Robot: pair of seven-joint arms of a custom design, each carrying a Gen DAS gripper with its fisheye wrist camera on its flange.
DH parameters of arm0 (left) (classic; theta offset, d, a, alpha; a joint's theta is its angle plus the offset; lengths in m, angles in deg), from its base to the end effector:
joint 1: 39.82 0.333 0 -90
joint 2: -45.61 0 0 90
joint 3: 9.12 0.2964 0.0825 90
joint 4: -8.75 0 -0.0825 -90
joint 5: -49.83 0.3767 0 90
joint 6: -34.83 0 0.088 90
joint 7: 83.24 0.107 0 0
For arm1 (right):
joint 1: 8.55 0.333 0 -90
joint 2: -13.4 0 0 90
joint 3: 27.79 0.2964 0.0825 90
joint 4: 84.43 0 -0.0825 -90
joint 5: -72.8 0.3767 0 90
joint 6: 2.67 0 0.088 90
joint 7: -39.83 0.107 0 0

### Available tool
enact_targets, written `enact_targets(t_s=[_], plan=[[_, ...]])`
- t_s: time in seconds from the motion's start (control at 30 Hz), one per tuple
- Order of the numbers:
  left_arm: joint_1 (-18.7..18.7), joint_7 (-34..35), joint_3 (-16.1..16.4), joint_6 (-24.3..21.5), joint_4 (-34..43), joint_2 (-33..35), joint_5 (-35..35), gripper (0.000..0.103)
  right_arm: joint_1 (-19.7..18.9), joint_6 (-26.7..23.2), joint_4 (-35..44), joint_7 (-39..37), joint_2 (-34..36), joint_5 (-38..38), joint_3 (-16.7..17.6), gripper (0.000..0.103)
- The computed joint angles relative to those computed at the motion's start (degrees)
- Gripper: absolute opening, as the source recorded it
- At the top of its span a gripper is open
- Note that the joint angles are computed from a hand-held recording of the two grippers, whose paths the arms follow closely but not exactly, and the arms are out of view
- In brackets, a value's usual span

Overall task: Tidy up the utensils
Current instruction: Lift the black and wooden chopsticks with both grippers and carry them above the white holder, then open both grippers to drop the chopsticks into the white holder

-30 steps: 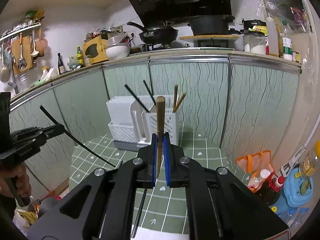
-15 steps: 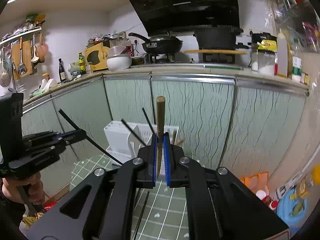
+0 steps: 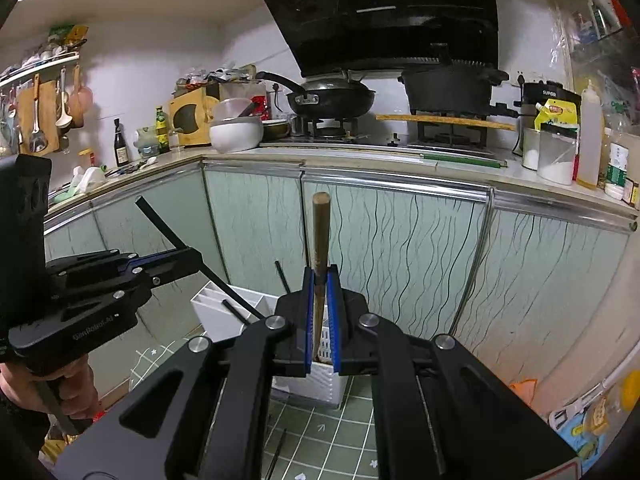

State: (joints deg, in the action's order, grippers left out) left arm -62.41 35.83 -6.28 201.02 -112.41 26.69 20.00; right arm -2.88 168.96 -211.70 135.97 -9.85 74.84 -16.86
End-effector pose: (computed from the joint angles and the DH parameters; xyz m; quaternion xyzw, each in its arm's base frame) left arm 0.4828 -0.1374 0.6645 -0.4587 0.7021 -0.4761 0.2645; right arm 0.4549 0.1513 0.6634 -0.6407 0.5317 -0.3261 0.4478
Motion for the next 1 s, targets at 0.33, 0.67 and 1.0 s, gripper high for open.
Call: enact_targets(t_s=[0.33,0.67,1.0], plan=[[3.98,2.47,-2.44,-1.61,3.46,6.33,-2.42,0.006,1.23,1.05,3.09,-1.01,6.89,0.21,-1.95,0.006],[6.87,-0.57,-4.41,6.08,-1.94,4.72,2.17,0.092,-4.23,2.16,-0.88,9.31,5.33,-9.03,1.02,0.085],[6.04,-10.04,-1.27,7.24,-10.78,-3.68,12.56,0.098,-3.76,3.33,-11.01,6.77,-5.69,-3.86,1.62,0.095]])
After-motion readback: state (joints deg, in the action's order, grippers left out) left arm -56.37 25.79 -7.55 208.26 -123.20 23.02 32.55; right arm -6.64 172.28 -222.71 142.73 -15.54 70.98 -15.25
